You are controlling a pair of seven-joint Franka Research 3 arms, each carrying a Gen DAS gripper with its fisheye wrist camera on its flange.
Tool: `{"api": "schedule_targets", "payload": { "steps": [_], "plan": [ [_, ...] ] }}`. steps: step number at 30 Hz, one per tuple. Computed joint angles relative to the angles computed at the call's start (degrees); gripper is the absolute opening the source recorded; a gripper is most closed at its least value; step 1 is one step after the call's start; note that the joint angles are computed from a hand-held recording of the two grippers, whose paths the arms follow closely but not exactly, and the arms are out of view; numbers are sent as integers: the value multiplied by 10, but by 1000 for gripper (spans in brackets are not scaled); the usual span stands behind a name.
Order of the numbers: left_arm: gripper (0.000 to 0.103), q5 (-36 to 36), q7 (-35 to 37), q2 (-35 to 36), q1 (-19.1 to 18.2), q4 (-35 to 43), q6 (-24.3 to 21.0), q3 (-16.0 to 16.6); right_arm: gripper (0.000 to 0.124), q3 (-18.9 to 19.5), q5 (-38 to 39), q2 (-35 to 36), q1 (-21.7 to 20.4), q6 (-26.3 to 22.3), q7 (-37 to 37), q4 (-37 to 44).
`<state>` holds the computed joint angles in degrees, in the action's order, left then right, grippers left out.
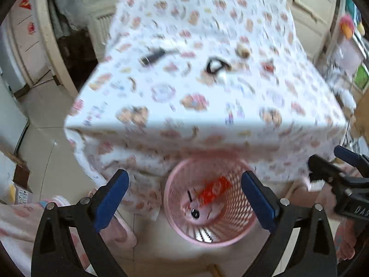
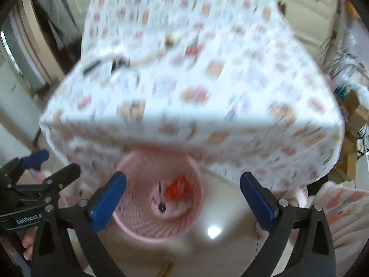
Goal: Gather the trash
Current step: 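Move both tools back toward the remaining items on the cloth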
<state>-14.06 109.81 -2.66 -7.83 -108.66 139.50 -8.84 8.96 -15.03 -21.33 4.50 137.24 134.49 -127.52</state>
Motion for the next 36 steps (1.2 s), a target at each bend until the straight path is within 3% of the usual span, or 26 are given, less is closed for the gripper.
{"api": "schedule_targets", "payload": {
  "steps": [7,11,14,18,20,22,26,28,31,36],
  "plan": [
    [99,-77,43,-20,-4,-20,86,9,103,17,-45,-32,-33,53,53,-16],
    [102,-114,73,-51,-24,-80,244,14,103,37,-86,-36,-47,52,66,-12],
    [102,-141,104,-59,-54,-92,298,35,103,53,-136,-50,-59,84,76,-19],
    [102,-148,113,-57,-67,-82,276,51,103,84,-190,-56,-82,66,110,-11],
    [102,-132,98,-54,-60,-74,248,48,100,78,-191,-51,-73,61,108,-9],
    [102,-88,64,-55,-45,-77,249,36,88,71,-187,-45,-64,53,106,-5],
    [102,-132,99,-67,-60,-76,215,51,60,48,-156,-36,-41,35,84,4],
    [93,-136,97,-67,-57,-75,207,50,42,31,-126,-34,-28,42,68,2],
    [85,-117,81,-61,-48,-67,187,44,33,17,-86,-34,-19,55,50,-3],
    [85,-128,98,-58,-43,-49,155,42,23,13,-46,-27,-13,62,12,3]
  ]
}}
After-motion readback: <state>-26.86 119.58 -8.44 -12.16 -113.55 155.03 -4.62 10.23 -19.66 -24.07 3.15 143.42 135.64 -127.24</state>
